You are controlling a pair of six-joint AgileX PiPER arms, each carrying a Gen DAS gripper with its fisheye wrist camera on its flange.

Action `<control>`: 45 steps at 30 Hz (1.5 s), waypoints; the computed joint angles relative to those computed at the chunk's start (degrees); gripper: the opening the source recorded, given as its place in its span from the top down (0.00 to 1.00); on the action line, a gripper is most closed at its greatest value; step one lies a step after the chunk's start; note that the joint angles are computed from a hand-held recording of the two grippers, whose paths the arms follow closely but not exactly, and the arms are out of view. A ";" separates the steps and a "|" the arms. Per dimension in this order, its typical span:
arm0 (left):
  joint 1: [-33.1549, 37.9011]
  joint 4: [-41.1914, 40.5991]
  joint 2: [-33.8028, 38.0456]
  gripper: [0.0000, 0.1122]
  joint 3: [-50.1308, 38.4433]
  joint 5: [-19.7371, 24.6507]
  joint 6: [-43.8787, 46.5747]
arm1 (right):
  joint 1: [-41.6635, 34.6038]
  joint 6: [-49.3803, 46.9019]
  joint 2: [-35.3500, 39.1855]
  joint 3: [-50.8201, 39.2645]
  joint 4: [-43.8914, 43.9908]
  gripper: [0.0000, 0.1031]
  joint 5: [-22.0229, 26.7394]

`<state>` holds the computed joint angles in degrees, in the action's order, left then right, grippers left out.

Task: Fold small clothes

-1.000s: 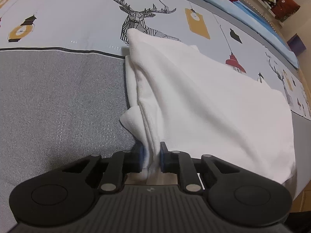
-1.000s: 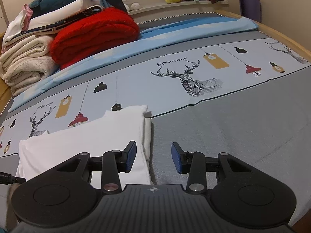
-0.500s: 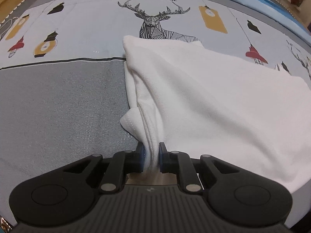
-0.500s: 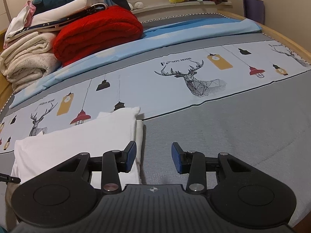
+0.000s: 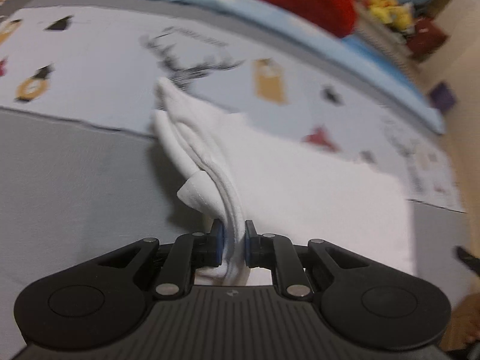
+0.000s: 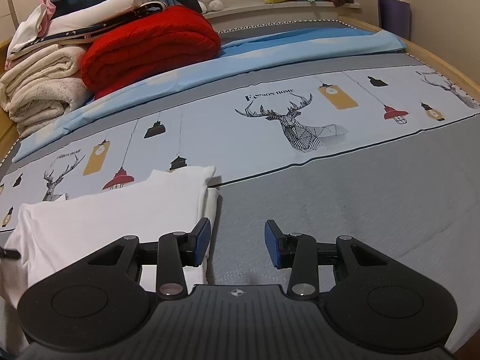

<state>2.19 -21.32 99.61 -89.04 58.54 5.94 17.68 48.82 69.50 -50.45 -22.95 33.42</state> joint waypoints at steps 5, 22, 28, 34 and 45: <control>-4.02 -11.24 0.19 0.88 -1.68 0.72 2.24 | -1.59 -2.20 -0.74 0.15 2.63 0.60 -0.28; -26.13 -22.83 11.75 0.63 -13.50 -8.65 -4.08 | -9.76 -17.63 -3.60 3.15 17.49 0.60 -2.00; -22.94 -10.69 11.92 0.63 -15.73 0.19 -10.33 | -10.01 -31.37 0.37 1.23 34.58 0.56 -2.31; -19.71 -7.39 8.69 0.63 -11.06 3.71 -5.74 | -2.90 -26.31 10.90 -5.94 31.91 0.53 4.56; -21.67 -6.01 9.42 0.64 -3.88 3.90 6.72 | -3.92 -22.50 4.25 -1.12 28.57 0.92 1.41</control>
